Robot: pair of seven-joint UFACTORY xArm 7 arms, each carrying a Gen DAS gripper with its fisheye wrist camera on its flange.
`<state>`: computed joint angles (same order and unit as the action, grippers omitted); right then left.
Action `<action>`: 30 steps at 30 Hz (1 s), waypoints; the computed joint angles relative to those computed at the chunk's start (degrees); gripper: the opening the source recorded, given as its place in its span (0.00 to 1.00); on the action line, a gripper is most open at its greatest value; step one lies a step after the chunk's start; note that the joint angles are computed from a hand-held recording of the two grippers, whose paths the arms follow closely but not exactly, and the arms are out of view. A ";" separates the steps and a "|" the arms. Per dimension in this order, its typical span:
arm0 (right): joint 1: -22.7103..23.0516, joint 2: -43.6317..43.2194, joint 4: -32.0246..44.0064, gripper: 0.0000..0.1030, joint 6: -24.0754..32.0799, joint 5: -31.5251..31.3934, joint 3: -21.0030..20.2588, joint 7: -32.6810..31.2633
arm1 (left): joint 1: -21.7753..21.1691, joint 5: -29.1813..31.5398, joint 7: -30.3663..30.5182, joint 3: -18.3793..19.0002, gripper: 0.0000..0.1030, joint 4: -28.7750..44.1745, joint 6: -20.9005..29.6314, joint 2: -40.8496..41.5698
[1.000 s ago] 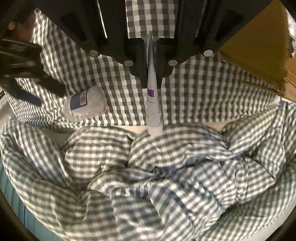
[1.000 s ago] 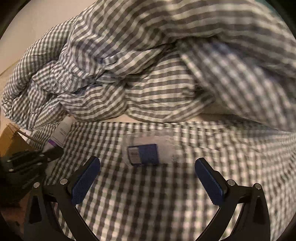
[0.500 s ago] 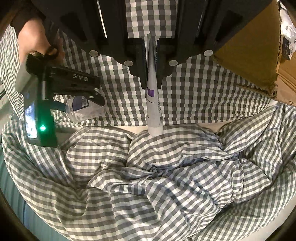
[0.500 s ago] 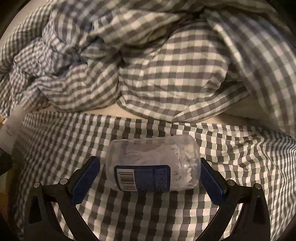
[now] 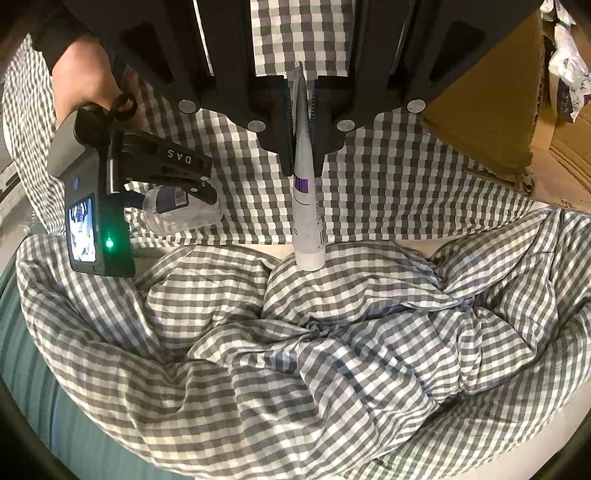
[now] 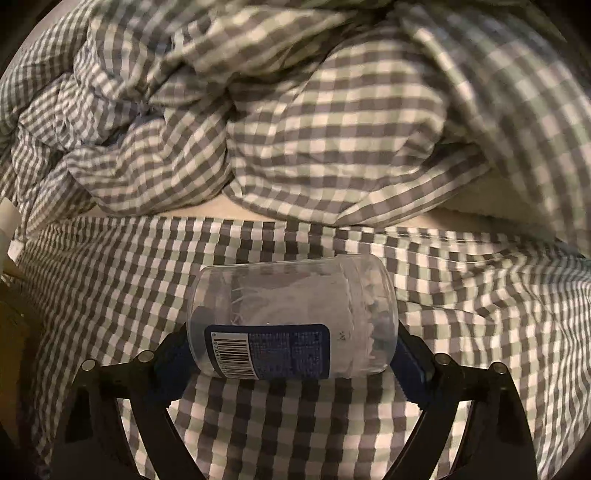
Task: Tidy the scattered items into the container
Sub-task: 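Lift both items and carry them over the cardboard box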
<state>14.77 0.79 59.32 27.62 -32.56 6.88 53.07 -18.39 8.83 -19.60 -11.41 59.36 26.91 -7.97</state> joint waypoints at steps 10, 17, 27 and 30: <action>-0.32 -9.24 -1.67 0.87 3.43 -1.73 4.37 3.44 | -0.08 -3.36 1.98 0.43 0.07 -2.71 0.83 -7.60; -0.07 -14.29 0.27 0.87 6.74 -2.96 8.97 5.67 | 0.85 -7.21 6.80 2.93 0.07 -6.60 3.78 -17.70; 1.74 -18.86 6.04 0.87 12.32 -6.41 16.64 9.30 | 8.25 -7.12 9.99 5.57 0.07 -11.46 9.55 -32.46; 2.34 -19.78 7.49 0.87 13.57 -7.30 18.71 9.95 | 10.47 -6.84 10.78 6.53 0.07 -12.95 11.30 -35.96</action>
<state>17.11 -18.98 66.81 41.19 -39.86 25.59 63.02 -7.92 1.98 -8.83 -4.87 46.42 38.21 -43.93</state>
